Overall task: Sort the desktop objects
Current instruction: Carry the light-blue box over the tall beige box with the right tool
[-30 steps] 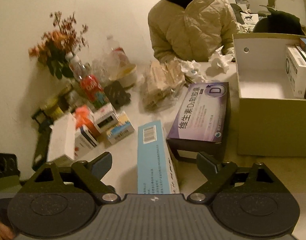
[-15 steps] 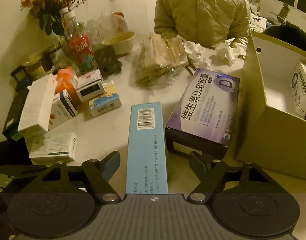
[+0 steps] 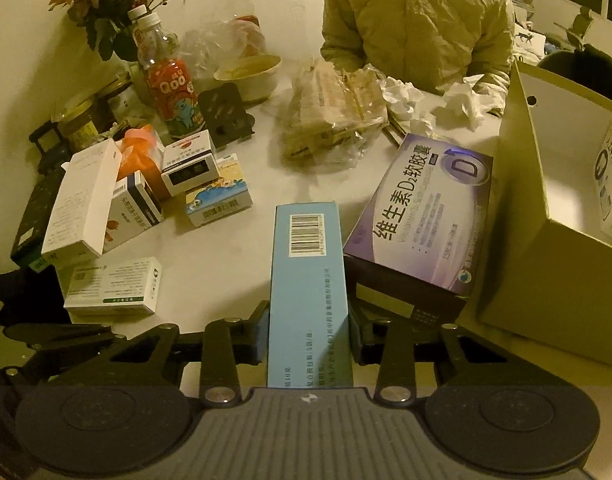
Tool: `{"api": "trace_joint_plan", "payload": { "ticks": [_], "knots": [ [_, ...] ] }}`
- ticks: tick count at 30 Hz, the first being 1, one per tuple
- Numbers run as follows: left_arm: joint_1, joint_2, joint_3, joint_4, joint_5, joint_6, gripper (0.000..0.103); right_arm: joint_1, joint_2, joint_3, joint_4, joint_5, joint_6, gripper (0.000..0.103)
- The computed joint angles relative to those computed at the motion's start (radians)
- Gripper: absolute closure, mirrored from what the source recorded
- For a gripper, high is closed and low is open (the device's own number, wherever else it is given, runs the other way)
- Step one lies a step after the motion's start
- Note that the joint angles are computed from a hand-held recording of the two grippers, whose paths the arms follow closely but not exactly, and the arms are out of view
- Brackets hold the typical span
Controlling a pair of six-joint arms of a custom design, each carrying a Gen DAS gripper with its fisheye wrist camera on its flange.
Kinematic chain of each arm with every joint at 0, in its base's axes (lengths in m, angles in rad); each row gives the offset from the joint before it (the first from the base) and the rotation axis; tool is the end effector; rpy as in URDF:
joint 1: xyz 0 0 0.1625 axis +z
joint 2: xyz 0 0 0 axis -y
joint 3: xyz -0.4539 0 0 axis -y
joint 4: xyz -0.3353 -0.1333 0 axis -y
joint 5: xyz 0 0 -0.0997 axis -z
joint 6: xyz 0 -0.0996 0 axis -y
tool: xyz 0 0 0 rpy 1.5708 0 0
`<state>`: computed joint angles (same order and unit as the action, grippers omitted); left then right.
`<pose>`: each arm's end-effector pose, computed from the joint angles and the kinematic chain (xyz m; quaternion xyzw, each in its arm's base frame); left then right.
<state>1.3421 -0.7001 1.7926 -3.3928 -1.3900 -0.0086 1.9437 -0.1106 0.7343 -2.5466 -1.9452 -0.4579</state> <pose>0.0019 -0.6587 0.1507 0.0702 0.9283 -0.3627 0.0417 0.3995 -0.7552 -0.0359 0.3606 -0.8982 0.1641 0.1904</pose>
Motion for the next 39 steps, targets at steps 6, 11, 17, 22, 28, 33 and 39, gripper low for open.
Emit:
{"api": "trace_joint_plan", "payload": {
  "ticks": [6,11,17,22,28,33,39],
  "knots": [
    [0.0,-0.001,0.0,0.001,-0.001,0.001,0.017,-0.002,-0.026,0.028,-0.015,0.029,-0.007,0.062],
    [-0.001,0.001,-0.003,0.005,-0.001,0.003,0.017,-0.002,-0.052,0.036,-0.014,0.066,0.0,0.062],
    [0.001,0.002,-0.007,0.008,-0.001,0.001,0.017,-0.009,-0.073,-0.006,0.028,0.129,0.041,0.062],
    [0.002,0.001,-0.008,0.012,0.0,0.0,0.017,-0.011,-0.07,-0.077,0.039,0.14,0.063,0.062],
    [0.003,0.0,-0.008,0.014,0.001,-0.005,0.017,-0.017,-0.06,-0.172,0.062,0.155,0.095,0.063],
    [0.004,-0.001,-0.01,0.018,0.001,-0.004,0.017,-0.02,-0.046,-0.248,0.072,0.157,0.108,0.063],
    [0.006,-0.001,-0.011,0.022,0.002,-0.007,0.017,-0.024,0.007,-0.406,0.113,0.121,0.128,0.063]
  ]
}}
